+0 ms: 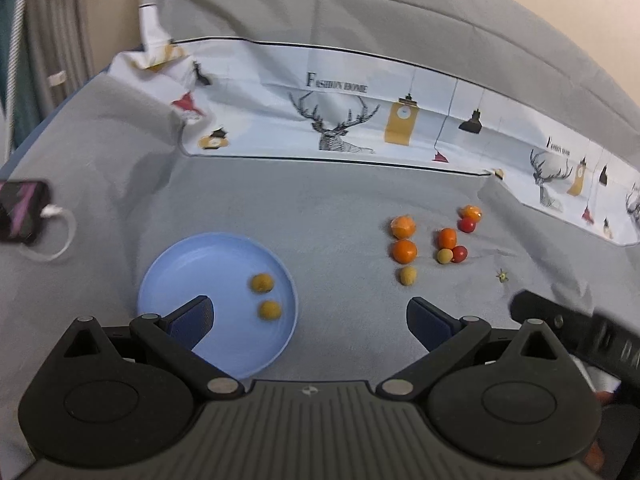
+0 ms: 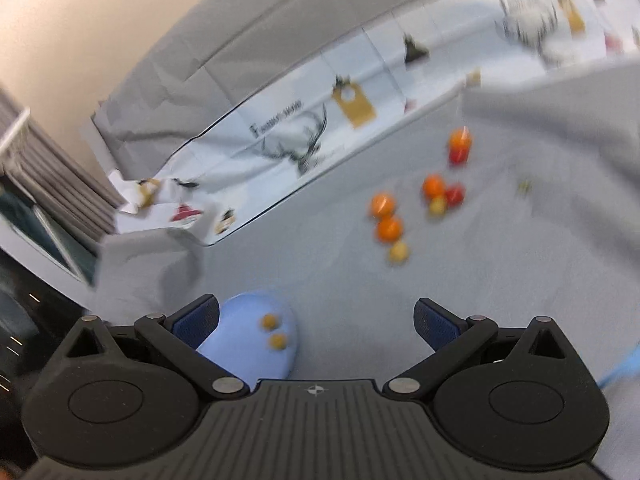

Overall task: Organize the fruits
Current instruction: 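Grasp a mandarin with left gripper while right gripper grasps a red cherry tomato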

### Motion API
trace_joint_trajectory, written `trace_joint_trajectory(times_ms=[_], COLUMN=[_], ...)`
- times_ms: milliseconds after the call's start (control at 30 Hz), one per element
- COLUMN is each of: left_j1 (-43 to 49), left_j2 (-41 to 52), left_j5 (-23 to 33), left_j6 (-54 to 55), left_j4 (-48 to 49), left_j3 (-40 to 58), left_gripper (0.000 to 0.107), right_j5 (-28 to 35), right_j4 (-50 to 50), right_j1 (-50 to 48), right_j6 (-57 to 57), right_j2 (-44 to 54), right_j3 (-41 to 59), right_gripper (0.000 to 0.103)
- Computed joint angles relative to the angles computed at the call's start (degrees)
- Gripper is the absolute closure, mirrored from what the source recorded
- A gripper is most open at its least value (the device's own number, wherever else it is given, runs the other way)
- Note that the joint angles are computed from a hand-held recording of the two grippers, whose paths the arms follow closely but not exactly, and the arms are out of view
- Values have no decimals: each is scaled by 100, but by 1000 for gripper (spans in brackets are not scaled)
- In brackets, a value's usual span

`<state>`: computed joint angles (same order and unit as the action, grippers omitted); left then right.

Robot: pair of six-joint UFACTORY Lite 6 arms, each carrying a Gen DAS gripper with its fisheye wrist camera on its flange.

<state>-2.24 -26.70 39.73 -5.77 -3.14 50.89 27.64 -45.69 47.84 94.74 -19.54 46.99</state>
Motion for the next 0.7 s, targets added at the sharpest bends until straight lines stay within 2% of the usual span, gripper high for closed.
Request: trace_joint_trajectory(times_ms=[100,167,233,300,367,433,533,633,700], left_j1=[-607,-928,-1156,-1290,-1348,-1427,-1466,-1502,-1521], left_j2=[957,1802,2777,3671,4653,5666,7087,8398,9223], left_j5=[-632,-992,-1269,-1324,-1370,-1284,-814,-320,116], left_j6=[-465,-729,-948,-995,-749,-890,-846,-791,-620], left_j4=[452,754,973,1003,742,884,822,823,761], left_j3=[246,550,1012,1580,2344,3283,4920,6581,7739], left_gripper=[4,4,4,4,4,4,4,4,4], right_j5=[-98,-125,-964,-1734,-1932,-1893,-1449,-1473,-1590], right_j4=[-1631,-1928,-2855,-4054,-5253,-6453,-7986,-7980,-8428], right_j1=[-301,-757,-1523,-2373,-2854,-3201,-3409,-3536,-3573], right_j6=[838,808,1390,2362,3368,4265,5308,4797,4937], right_j2=[-127,248,375,918,1722,2640,4015,5351,5968], right_j3=[-614,-655,-982,-933,-571,-23,786,1910,2462], right_gripper=[0,0,0,0,0,0,1,1,1])
